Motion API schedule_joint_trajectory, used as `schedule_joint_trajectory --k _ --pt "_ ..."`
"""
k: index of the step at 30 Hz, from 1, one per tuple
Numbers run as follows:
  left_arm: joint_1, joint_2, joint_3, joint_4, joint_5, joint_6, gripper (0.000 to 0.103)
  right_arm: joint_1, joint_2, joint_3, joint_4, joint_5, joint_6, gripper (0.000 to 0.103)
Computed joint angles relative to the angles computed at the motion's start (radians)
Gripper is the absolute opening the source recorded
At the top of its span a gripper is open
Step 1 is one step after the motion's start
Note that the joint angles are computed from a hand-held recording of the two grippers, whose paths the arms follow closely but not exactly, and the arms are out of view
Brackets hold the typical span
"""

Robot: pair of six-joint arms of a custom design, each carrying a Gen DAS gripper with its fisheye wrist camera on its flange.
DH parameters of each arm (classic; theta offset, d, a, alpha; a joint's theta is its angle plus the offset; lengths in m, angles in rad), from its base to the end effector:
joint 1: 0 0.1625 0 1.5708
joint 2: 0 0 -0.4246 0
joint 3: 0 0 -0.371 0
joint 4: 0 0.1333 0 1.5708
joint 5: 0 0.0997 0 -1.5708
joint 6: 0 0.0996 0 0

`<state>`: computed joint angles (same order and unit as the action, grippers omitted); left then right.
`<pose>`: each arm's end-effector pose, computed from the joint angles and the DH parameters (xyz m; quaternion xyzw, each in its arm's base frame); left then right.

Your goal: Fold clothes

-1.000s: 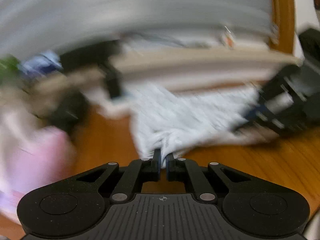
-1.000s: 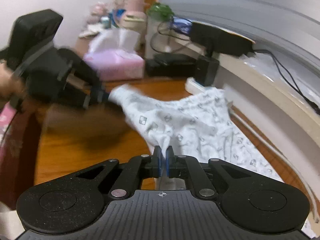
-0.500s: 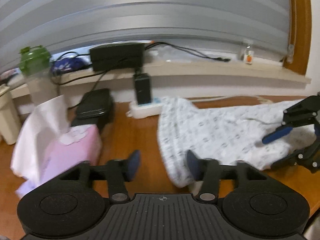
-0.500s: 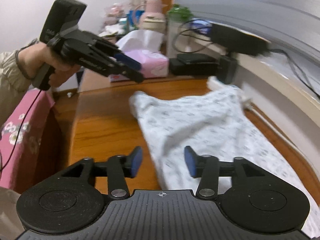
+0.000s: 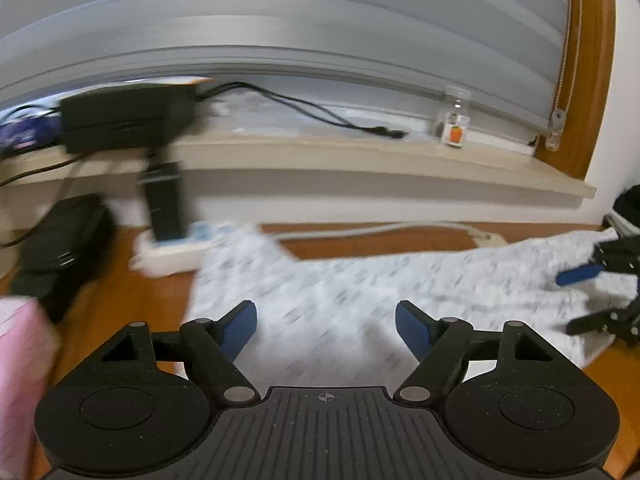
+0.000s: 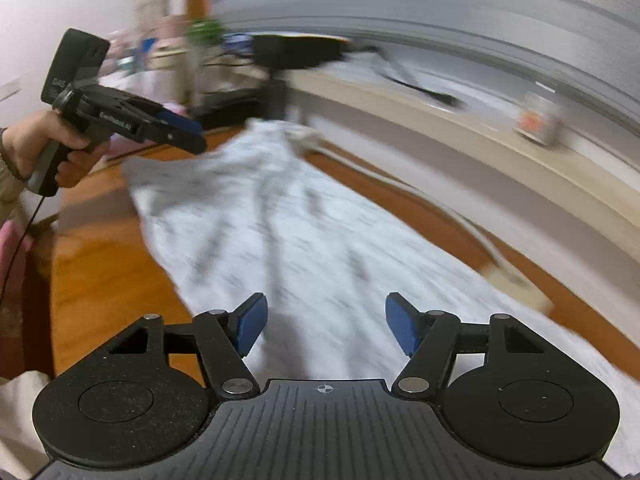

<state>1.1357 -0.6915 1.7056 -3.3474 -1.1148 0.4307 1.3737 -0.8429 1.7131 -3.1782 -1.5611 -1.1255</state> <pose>-0.1163 -0.6704 0.1225 0.3030 0.8561 -0.3629 0.2090 0.0019 -0.6759 0.1892 0.4192 -0.8333 0.2871 0.2177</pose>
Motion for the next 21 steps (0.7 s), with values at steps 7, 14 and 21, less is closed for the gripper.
schedule_joint_trajectory --k 7,14,21 --pt "-0.038 0.142 -0.145 0.121 -0.053 0.065 0.080 -0.117 -0.142 0.127 -0.087 0.022 0.022 0.065" --pt "-0.077 0.225 -0.214 0.235 -0.119 0.130 0.080 -0.221 -0.277 0.265 -0.170 0.024 0.003 0.065" --pt "-0.115 0.300 -0.271 0.290 -0.113 0.188 0.080 -0.328 -0.386 0.358 -0.219 0.055 0.022 0.065"
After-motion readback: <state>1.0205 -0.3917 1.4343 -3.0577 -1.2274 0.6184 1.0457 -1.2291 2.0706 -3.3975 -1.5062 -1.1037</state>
